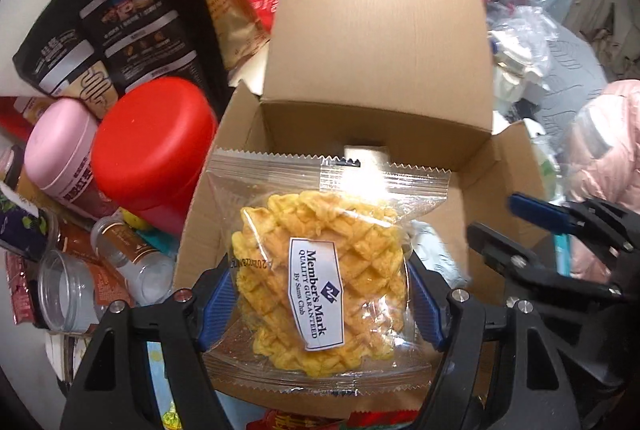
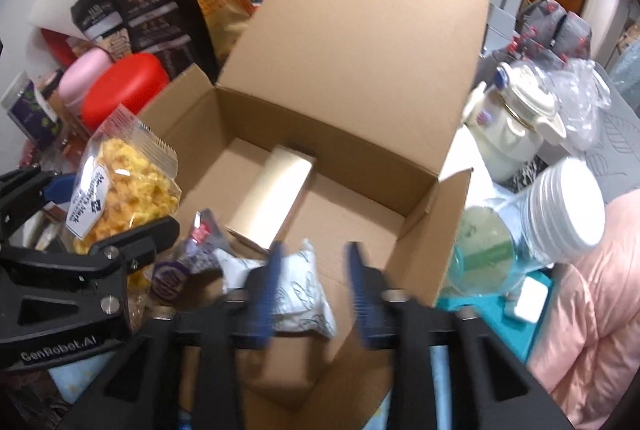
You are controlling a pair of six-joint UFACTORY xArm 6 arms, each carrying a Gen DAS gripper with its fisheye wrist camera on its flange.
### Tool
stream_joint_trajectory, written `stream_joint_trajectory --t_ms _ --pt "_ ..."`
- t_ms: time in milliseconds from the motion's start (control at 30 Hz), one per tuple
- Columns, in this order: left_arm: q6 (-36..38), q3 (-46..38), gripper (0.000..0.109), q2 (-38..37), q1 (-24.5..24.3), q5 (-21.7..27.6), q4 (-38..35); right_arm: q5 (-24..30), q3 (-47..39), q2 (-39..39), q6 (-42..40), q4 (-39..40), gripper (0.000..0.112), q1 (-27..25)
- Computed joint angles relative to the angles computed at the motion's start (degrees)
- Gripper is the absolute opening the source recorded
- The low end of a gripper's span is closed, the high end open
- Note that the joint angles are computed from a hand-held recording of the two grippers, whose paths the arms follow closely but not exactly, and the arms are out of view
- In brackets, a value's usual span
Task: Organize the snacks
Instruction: 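Open right tool to drop the bread bag while left tool drops the waffle bag into the box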
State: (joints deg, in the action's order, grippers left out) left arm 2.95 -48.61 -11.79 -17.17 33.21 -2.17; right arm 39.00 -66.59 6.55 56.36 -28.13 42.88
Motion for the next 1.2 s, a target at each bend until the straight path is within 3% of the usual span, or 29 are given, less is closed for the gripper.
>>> stream_joint_trajectory --t_ms 200,300,500,667,1200 --pt "-2.24 -1.95 0.075 2.35 0.37 2.48 1.12 -0.27 1.32 -1.09 0.66 0.03 0.069 -0.08" --pt "-3.3 -2.43 0.075 2.52 0.33 3.85 2.92 0.57 0.71 -1.03 1.05 -0.87 0.074 0.23" --pt "-3.78 -2.85 0.078 1.78 0.59 6.68 3.24 1.98 -0.02 -1.24 1.01 -0.82 0.077 0.9" --pt "-4.53 -2.02 0.088 0.06 0.26 6.53 4.48 3.94 0.58 -2.86 1.8 -1.29 0.079 1.73" --pt "-3.51 -1.29 0.089 -11.32 1.1 8.45 2.98 9.26 -1.01 -8.85 3.15 -4.35 0.079 4.95"
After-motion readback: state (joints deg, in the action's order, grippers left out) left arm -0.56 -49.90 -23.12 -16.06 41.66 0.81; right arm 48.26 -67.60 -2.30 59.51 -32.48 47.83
